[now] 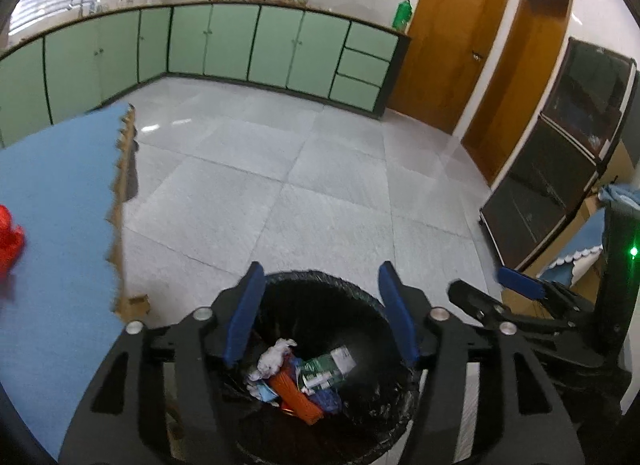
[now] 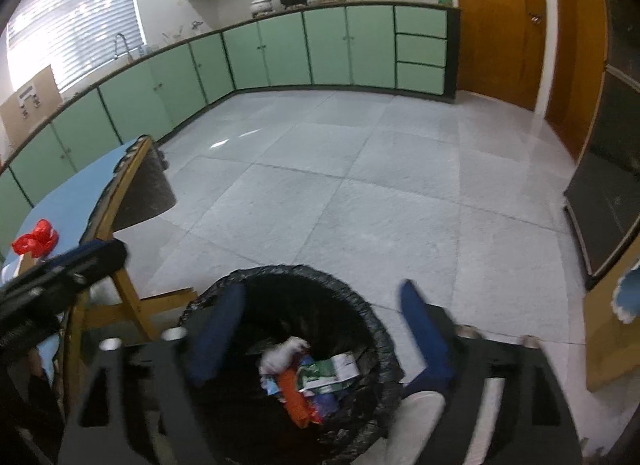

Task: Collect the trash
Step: 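Move both open grippers back over the mat toward the paper cup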

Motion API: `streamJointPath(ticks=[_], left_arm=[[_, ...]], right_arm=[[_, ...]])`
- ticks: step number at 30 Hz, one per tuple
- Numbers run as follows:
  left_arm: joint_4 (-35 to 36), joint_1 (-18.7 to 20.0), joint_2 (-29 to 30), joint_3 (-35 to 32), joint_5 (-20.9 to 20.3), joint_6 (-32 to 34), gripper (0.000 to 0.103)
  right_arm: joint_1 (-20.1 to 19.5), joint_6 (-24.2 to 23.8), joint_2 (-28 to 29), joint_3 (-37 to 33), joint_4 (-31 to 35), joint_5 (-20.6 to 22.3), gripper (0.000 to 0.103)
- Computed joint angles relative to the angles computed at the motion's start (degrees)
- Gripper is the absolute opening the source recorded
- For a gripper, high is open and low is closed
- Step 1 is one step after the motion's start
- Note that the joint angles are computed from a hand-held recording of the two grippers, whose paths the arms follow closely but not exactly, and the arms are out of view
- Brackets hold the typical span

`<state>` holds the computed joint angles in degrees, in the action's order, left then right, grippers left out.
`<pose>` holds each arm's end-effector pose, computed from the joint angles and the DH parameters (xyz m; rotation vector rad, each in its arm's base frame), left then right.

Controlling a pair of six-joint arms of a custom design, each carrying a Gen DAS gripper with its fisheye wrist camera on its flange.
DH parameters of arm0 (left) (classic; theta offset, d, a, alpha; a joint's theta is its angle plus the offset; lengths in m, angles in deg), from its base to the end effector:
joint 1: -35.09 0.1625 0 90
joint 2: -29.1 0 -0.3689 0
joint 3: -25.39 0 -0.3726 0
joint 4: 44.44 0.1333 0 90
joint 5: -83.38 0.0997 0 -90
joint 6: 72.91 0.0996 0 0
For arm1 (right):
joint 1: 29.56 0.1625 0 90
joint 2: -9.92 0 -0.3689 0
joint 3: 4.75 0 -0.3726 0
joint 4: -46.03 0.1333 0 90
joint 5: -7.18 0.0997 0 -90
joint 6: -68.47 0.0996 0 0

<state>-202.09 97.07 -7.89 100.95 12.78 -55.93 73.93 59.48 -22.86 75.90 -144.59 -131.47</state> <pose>-0.1908 -0.7127 0.1185 0.9428 2.5957 -0.7576 0.2139 -0.6406 0.1254 -0.0526 -2.1635 1.0838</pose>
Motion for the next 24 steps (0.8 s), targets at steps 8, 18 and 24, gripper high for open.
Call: streamJointPath(ticks=[8, 18, 24], left_arm=[[-5.1, -0.6, -6.1, 4.4, 2.4, 1.3, 0.075], [-11.3, -0.2, -13.8, 9.4, 8.9, 2.7, 0.079], [-14.0, 0.9, -17.0, 10.7, 13.6, 3.7, 0.080]], right_arm=[[3.1, -1.7, 1.1, -2.7, -0.6, -1.7, 0.097], [7.1, -6.5, 7.8, -12.1, -0.3, -0.3, 0.097], [8.9, -7.7, 13.5, -19.7, 1.2, 4.1, 0.097]])
